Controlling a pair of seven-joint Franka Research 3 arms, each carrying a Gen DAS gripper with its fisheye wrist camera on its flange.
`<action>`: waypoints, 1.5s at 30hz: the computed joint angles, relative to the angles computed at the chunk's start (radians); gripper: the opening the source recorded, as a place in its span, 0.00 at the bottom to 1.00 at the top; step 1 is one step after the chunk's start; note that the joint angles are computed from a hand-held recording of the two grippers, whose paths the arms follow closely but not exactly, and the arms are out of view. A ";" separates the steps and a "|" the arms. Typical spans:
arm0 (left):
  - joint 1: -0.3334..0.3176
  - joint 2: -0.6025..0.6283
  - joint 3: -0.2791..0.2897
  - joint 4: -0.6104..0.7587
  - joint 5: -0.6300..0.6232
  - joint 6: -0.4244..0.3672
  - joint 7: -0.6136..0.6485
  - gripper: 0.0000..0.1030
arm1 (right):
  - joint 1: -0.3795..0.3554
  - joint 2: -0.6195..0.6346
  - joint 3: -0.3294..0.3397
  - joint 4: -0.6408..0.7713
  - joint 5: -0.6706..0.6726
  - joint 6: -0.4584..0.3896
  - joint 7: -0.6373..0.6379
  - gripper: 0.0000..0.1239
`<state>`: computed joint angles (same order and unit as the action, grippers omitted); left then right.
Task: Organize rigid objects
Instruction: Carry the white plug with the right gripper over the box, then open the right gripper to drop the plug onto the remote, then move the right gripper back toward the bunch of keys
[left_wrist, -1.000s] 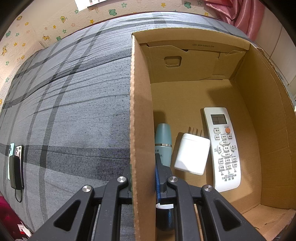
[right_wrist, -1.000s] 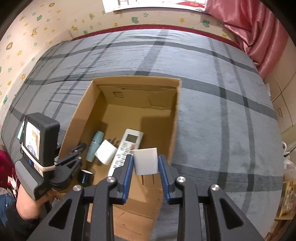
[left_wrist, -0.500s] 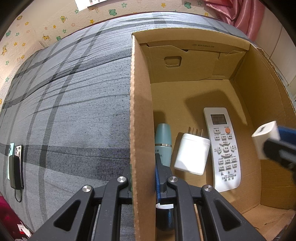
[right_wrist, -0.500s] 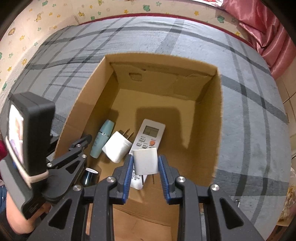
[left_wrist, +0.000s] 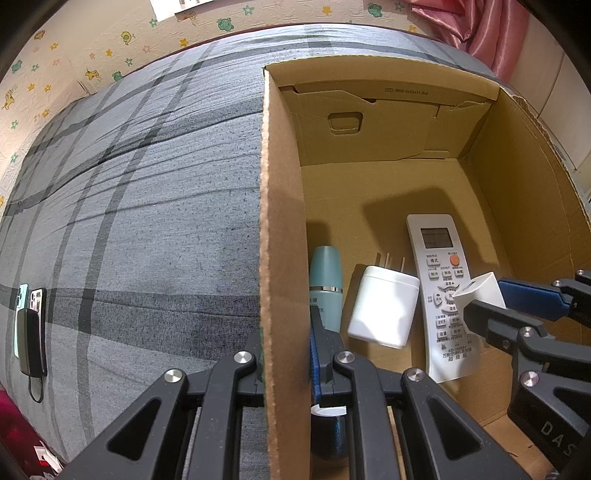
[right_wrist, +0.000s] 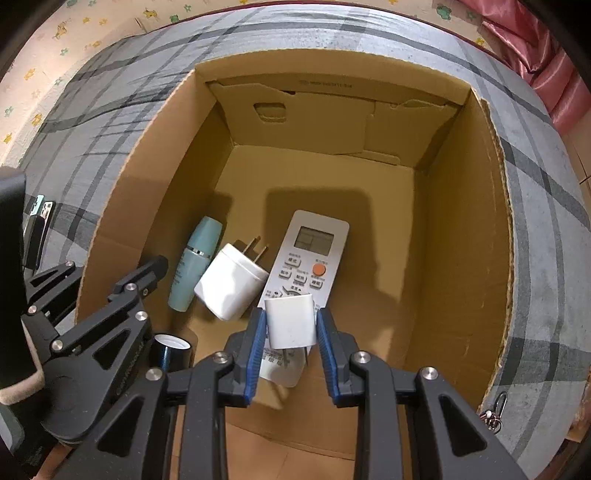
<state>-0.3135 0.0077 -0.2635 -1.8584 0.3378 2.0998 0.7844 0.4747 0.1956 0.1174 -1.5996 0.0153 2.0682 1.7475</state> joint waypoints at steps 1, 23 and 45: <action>-0.001 0.002 -0.001 0.003 0.002 -0.002 -0.001 0.13 | -0.001 -0.001 -0.001 -0.001 0.001 -0.001 -0.002 0.24; 0.000 -0.002 0.000 -0.002 0.004 -0.001 0.001 0.13 | 0.005 -0.020 -0.002 0.015 -0.042 0.021 0.018 0.40; 0.000 -0.001 0.000 -0.002 0.008 -0.002 -0.001 0.13 | -0.053 -0.149 -0.008 -0.034 -0.094 0.075 0.045 0.83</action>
<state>-0.3137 0.0067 -0.2631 -1.8606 0.3459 2.0975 0.7830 0.4216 0.0463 0.1094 -1.6341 -0.0786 2.1432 1.7926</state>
